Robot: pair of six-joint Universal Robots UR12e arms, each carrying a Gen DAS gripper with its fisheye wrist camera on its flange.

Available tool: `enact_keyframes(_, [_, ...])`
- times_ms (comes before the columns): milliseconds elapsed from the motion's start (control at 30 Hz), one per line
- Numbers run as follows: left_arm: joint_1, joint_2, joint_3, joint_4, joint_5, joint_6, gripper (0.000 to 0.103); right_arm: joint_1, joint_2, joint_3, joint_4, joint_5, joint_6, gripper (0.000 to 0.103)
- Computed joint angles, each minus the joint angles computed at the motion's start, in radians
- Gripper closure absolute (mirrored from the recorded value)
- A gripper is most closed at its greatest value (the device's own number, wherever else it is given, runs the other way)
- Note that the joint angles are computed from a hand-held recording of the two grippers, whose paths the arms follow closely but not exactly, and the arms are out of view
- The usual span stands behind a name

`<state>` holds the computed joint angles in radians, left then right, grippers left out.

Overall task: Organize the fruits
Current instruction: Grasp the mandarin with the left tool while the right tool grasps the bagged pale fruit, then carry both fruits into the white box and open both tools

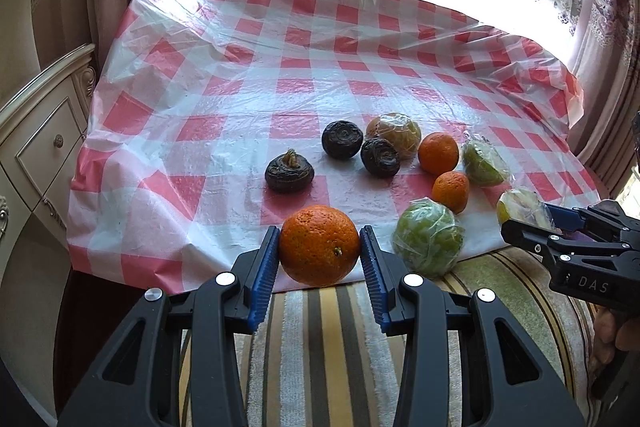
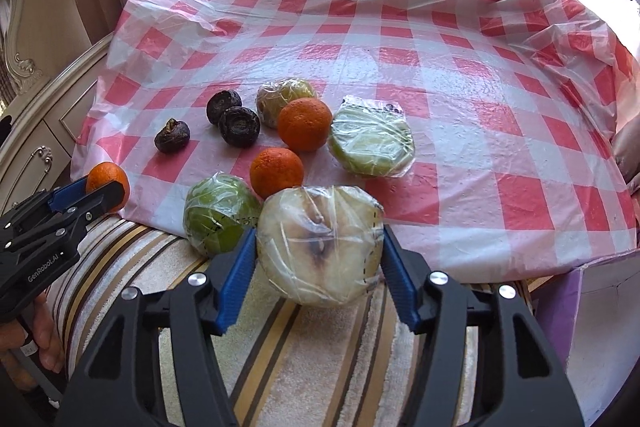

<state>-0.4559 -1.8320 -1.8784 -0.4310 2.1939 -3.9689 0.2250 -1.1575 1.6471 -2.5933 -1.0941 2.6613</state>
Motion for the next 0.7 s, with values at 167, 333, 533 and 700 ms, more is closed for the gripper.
enact_keyframes(167, [-0.011,-0.030,0.048,0.012,-0.009,0.070,0.064,-0.037,-0.014,0.014,-0.010,0.029,0.023,0.043])
enact_keyframes(333, [-0.025,-0.072,0.112,0.016,-0.021,0.165,0.064,-0.082,-0.024,0.027,-0.027,0.045,0.064,0.043])
enact_keyframes(533, [-0.041,-0.131,0.203,0.027,-0.062,0.295,0.064,-0.139,-0.028,0.037,-0.070,0.041,0.126,0.043])
enact_keyframes(700, [-0.051,-0.192,0.297,0.031,-0.133,0.403,0.064,-0.187,-0.016,0.031,-0.105,0.011,0.196,0.043])
